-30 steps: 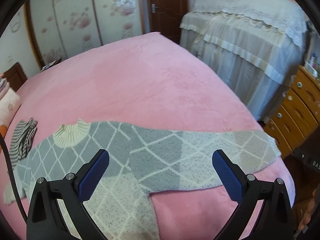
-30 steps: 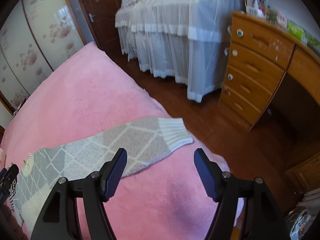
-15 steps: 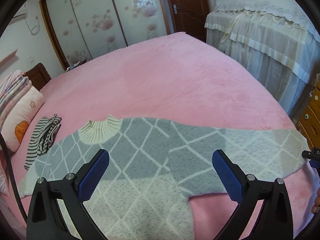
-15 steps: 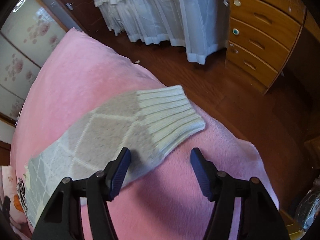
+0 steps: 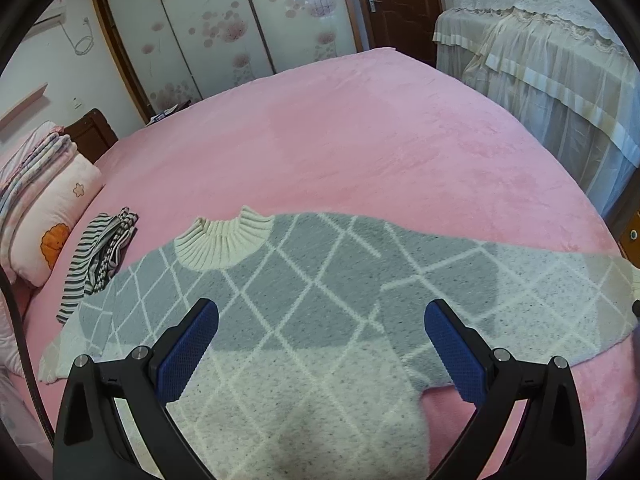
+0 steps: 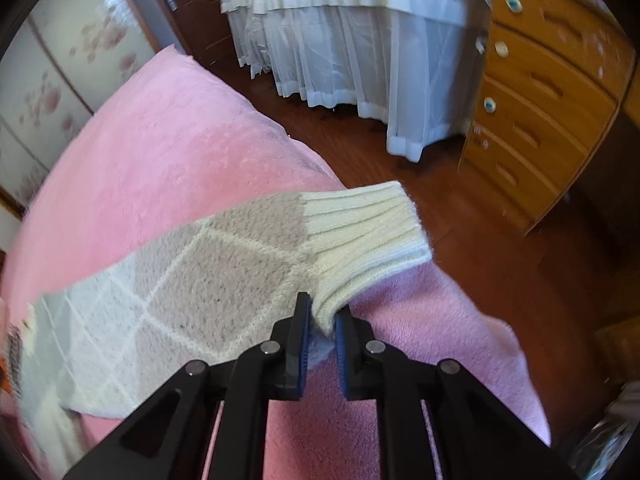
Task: Fold small clothes
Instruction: 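Lift the sleeve with the right gripper, lay it across the body, release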
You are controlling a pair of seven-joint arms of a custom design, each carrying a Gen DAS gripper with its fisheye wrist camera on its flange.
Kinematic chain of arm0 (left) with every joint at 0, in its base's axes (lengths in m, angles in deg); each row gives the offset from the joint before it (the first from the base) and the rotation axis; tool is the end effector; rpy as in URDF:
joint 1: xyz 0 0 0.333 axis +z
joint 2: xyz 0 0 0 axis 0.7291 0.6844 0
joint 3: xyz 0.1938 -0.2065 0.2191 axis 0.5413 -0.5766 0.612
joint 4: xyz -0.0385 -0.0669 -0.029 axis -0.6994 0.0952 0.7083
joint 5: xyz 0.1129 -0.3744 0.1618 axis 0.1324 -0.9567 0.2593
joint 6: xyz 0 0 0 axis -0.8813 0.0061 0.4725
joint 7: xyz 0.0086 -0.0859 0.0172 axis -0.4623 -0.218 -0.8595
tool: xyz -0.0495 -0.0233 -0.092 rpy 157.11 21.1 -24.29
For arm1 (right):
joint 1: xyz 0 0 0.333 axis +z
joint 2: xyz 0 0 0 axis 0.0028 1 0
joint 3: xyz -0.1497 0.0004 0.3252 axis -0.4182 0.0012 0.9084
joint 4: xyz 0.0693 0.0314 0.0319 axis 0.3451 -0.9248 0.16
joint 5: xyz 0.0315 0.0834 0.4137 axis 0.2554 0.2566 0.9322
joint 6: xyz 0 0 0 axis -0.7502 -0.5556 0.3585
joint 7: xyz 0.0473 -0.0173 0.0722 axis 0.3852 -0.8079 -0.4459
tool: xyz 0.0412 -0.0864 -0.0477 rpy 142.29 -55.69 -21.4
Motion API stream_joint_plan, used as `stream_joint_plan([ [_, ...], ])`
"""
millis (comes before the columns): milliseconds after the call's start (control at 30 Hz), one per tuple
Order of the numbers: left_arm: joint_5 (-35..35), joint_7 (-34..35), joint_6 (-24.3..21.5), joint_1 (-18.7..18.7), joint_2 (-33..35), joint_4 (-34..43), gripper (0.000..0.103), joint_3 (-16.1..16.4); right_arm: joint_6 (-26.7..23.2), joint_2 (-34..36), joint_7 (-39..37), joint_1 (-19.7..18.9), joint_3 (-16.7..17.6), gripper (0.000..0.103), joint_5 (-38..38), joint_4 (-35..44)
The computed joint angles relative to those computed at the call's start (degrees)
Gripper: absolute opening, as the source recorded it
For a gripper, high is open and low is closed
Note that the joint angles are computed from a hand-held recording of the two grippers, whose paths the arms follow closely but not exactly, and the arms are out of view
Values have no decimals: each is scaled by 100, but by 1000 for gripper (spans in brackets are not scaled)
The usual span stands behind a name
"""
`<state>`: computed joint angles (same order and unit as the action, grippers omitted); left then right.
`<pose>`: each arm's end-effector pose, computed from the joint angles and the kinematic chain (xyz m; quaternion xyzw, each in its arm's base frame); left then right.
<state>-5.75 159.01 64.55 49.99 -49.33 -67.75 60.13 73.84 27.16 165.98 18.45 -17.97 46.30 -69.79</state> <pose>0.6562 -0.0073 0.6040 -0.5984 0.7171 -0.1857 0.3051 0.5813 0.2346 0.5170 -0.4121 0.8798 -0.1693 0.1655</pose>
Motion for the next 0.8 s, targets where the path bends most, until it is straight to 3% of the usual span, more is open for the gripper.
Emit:
stream_joint_plan([
  [367,-392,250,-277,84,40,154,102,30,-602,148,35,164,49,10,-420,317],
  [533,-566,495,-330,160,-42,151,102,61,-1012,165,326,408,143,9,-1109,700],
  [667,-770,657,-362,283,-109,159,102,118,-1068,262,272,640,241,9,-1686,1237],
  [800,-1292,1018,-700,457,-92,339,102,190,-948,668,-163,946,311,9,-1962,2165],
])
